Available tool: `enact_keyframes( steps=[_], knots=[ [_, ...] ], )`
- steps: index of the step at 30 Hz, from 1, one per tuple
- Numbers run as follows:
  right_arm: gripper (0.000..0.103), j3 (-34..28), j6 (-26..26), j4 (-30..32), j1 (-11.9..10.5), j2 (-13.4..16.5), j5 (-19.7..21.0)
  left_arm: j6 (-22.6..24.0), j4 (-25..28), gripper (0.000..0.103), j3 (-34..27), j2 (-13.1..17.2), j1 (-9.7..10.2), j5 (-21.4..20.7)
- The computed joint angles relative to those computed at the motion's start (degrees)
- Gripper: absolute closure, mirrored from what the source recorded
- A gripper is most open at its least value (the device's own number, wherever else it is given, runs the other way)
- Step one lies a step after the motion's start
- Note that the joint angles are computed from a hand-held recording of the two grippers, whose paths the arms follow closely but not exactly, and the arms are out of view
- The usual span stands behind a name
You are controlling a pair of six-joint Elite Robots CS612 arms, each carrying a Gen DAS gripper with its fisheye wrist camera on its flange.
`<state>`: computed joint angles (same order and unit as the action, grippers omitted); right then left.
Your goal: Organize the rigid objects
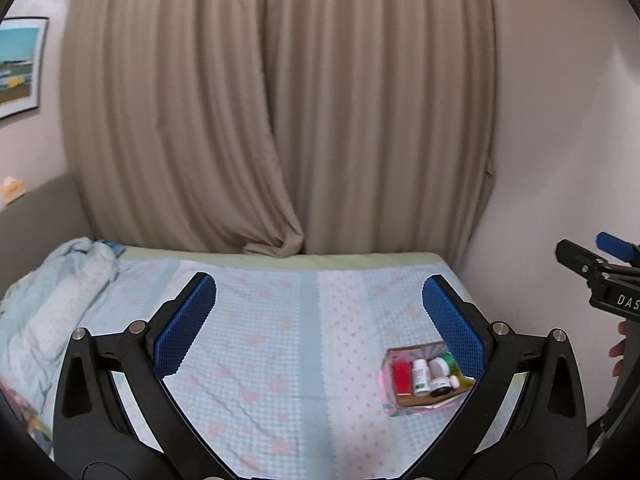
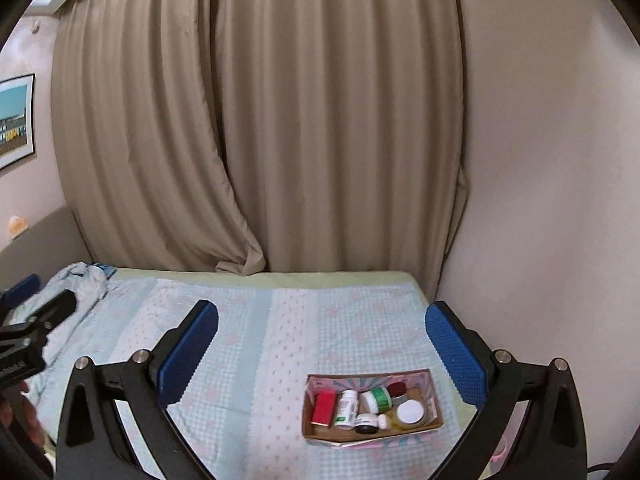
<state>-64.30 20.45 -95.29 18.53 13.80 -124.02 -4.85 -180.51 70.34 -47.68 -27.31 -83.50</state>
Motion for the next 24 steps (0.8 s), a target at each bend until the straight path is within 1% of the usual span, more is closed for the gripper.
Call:
enact_keyframes(
  steps=[3,6,24],
  knots=[
    [0.000,-0.2,0.0,-0.8,0.2,0.2,-0.5,0.5,-4.0,0.000,2.3,-0.9,-0.11,1.4],
    [0.000,-0.2,-0.4,-1.7,0.4,0.3,-1.4,0.7,-5.2,0.000,2.7,-1.1,-0.22,2.0],
    [0.000,0.1,-0.4,-2.3,0.3,0.1,-1.6,0.4,-3.6,0.000,1.4,-0.5,-0.08,1.2]
  ],
)
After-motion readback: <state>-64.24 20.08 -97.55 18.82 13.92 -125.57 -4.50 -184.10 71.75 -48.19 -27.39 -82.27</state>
